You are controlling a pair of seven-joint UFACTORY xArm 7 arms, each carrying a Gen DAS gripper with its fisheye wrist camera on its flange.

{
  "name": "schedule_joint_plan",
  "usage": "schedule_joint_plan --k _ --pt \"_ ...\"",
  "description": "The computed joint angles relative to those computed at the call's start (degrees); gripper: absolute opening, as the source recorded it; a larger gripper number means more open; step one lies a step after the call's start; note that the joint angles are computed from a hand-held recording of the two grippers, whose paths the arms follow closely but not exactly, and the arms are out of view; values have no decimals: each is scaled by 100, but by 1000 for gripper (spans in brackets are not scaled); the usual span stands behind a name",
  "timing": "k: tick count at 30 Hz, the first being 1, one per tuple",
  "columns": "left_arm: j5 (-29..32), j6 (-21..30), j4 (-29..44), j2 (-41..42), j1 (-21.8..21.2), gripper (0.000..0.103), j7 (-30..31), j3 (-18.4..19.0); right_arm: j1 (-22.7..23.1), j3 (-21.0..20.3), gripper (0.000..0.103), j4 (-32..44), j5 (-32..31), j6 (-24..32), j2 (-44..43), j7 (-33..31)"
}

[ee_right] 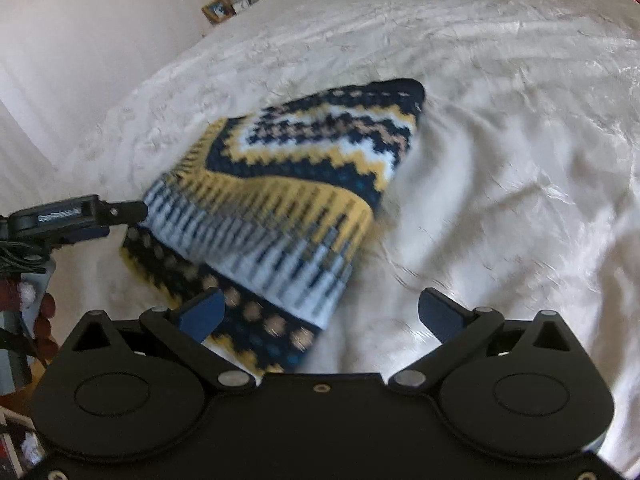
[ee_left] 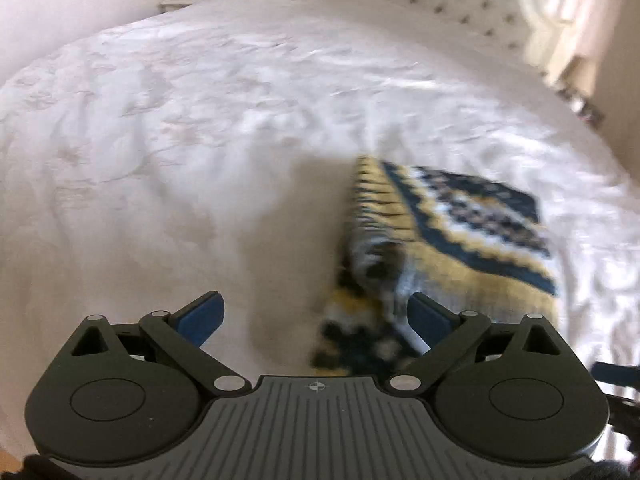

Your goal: Fold small clothes

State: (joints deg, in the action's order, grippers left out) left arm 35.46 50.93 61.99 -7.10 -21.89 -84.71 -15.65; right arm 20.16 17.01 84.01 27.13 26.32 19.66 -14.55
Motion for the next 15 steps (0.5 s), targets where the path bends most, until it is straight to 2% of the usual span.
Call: schedule_joint_plan --k 3,6,8,12,13,15 --pt "135 84 106 103 57 99 365 67 178 -56 103 258 -262 55 199 188" --pt "731 -156 144 54 79 99 252 33 295 -105 103 406 -475 77 311 444" --pt "995 -106 304 133 53 99 412 -12 329 -124 103 433 -537 60 332 646" --pt "808 -228 560 474 -45 99 1079 80 293 -74 103 447 -586 128 360 732" --pt "768 -24 700 616 -94 99 1321 91 277 -56 103 472 -592 156 383 702" --pt "565 763 1072 986 -218 100 1687 159 256 -36 103 541 -606 224 433 653"
